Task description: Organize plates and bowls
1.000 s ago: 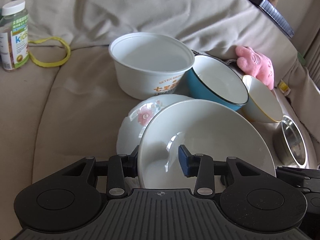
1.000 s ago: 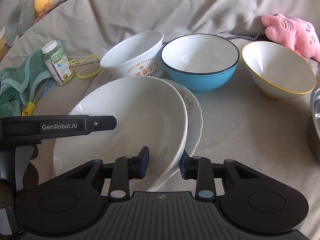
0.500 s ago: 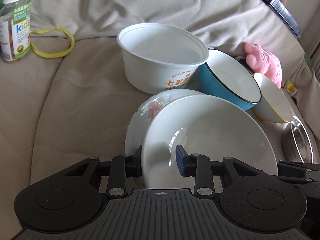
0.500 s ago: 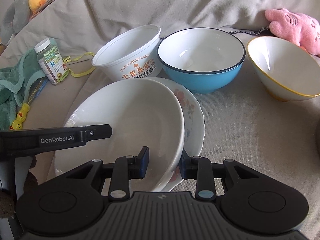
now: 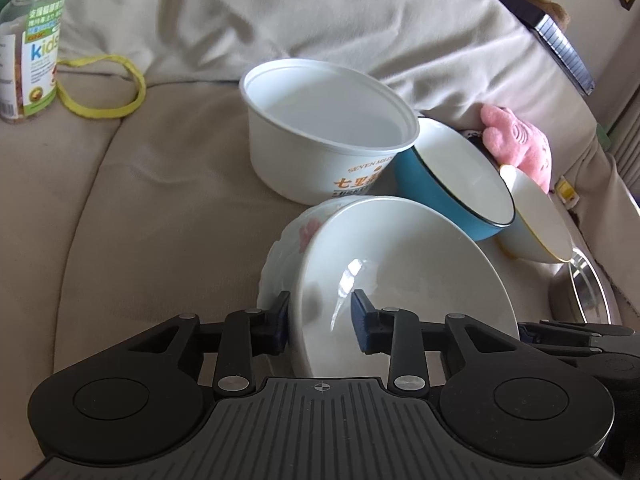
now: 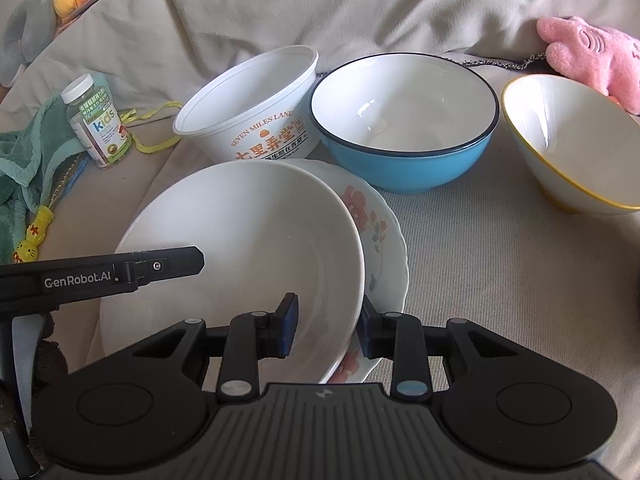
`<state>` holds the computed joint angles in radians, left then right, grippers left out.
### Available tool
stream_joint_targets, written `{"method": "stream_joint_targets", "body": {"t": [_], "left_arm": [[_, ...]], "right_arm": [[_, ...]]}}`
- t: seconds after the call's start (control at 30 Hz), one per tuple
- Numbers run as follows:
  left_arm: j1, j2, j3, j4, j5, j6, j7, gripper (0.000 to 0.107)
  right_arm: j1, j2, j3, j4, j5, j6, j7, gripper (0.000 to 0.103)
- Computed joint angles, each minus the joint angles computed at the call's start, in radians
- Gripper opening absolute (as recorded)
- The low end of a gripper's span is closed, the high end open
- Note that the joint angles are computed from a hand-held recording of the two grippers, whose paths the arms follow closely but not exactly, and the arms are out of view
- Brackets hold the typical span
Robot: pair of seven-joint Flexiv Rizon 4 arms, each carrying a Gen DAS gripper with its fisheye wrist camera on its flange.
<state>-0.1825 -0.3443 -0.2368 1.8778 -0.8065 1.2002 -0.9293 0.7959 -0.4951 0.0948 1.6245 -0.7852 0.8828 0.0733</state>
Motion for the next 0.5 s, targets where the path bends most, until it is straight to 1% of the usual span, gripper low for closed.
{"method": "stream_joint_targets", "body": {"t": [0.1, 0.23, 0.33, 0.37, 0.43, 0.47, 0.5], "left_arm": [[0.003, -0.011, -0.027, 0.004, -0.042, 0.035, 0.053, 0.043], [0.004, -0.01, -0.007, -0.013, -0.017, -0.018, 0.019, 0.042], [0.005, 0.007, 0.0, -0.004, -0.017, -0.014, 0.023, 0.042], [0.008, 0.016, -0.008, 0.004, -0.038, 0.001, 0.045, 0.042], [0.019, 0.036, -0.024, 0.018, -0.104, 0.016, 0.095, 0.042], [0.017, 0.042, -0.022, 0.021, -0.127, 0.026, 0.105, 0.042], [0.009, 0.045, -0.009, 0.023, -0.124, 0.039, 0.091, 0.042]], "right_arm": [[0.002, -0.004, -0.005, -0.007, -0.007, -0.012, -0.003, 0.03], [0.0, -0.005, -0.002, -0.014, -0.005, -0.025, -0.012, 0.029], [0.022, 0.002, -0.01, -0.017, -0.04, -0.075, -0.019, 0.029], [0.027, 0.007, -0.01, -0.016, -0.056, -0.092, -0.027, 0.031], [0.037, 0.017, -0.013, -0.014, -0.089, -0.123, -0.023, 0.038], [0.04, 0.024, -0.015, -0.009, -0.11, -0.133, -0.014, 0.043], [0.042, 0.03, -0.016, -0.004, -0.13, -0.141, -0.005, 0.047]]}}
